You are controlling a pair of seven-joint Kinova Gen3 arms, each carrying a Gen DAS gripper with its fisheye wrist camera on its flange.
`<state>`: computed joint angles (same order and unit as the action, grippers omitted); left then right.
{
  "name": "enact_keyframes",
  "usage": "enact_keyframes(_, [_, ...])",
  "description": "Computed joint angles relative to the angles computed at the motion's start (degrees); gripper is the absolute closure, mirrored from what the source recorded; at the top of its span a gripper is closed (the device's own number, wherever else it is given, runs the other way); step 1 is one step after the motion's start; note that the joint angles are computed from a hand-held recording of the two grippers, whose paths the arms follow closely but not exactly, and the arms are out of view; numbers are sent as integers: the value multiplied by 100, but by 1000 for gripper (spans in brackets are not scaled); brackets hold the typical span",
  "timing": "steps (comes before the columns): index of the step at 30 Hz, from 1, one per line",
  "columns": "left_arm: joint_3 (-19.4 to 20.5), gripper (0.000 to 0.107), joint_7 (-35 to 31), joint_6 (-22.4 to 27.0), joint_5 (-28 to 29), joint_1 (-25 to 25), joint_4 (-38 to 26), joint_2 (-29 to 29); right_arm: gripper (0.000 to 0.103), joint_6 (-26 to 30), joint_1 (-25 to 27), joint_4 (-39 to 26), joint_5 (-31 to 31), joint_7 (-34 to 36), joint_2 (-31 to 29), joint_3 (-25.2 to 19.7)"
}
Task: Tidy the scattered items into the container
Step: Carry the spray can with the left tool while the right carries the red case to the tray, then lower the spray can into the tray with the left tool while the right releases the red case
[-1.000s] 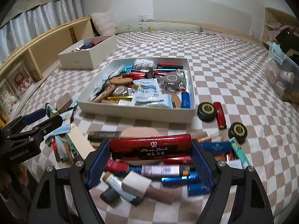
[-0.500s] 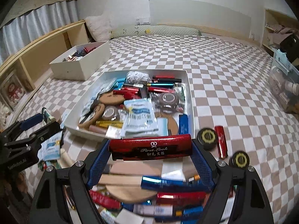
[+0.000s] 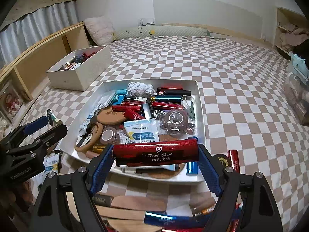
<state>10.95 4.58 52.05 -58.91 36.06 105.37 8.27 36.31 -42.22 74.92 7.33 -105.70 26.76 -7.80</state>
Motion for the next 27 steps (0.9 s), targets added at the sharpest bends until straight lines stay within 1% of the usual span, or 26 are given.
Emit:
enact_keyframes(7, [-96, 24, -143, -176, 13, -116, -44, 92, 19, 254, 96, -516, -187, 98, 357, -35])
enact_keyframes(13, [-195, 24, -193, -328, 80, -163, -54, 192, 19, 469, 77, -840, -251, 127, 617, 26])
enact_keyframes(27, [-378, 24, -349, -623, 170, -153, -150, 378, 19, 631, 158, -1022, -369, 358, 821, 34])
